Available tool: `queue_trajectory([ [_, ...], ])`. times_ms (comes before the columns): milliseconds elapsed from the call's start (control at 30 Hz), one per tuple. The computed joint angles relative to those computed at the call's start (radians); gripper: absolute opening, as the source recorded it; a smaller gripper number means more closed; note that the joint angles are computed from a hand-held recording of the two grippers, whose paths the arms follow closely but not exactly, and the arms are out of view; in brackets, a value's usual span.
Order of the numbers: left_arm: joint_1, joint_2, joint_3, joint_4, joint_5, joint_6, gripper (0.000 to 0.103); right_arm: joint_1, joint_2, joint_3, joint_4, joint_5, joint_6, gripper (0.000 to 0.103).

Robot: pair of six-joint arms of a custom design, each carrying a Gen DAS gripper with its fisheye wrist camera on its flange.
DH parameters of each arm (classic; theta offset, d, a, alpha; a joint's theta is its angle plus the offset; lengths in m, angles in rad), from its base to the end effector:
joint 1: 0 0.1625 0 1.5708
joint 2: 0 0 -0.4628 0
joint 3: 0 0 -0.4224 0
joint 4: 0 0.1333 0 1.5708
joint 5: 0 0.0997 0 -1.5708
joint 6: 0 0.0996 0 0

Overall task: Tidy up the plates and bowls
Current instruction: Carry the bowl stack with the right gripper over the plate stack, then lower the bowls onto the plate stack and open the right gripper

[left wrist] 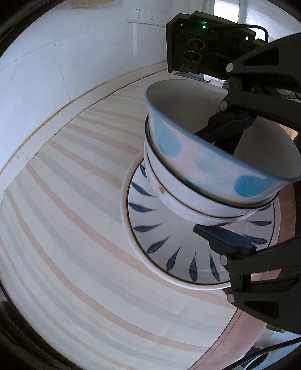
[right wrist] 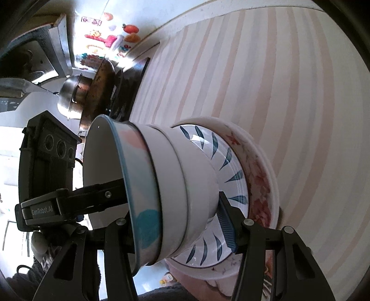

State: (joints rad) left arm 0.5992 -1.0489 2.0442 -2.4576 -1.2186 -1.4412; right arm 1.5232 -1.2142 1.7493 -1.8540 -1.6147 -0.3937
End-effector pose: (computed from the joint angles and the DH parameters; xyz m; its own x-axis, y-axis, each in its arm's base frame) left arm -0.3593 -0.4484 0.1056 -0.8785 -0.4531 -0.1517 -0.3882 0.8619 -0.3261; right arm 0.1004 -0.6021 0.2596 -0.9397 -0.3373 -0.0564 -0.3404 0.9074 0.2465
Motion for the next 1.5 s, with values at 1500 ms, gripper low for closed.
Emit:
queue_trajectory([
  [1500,-0.103,-0.041,-0.096,0.426,0.104,-0.083,0.068,0.049,0.001,0.018,-0.036,-0.105,-0.001,0.056],
])
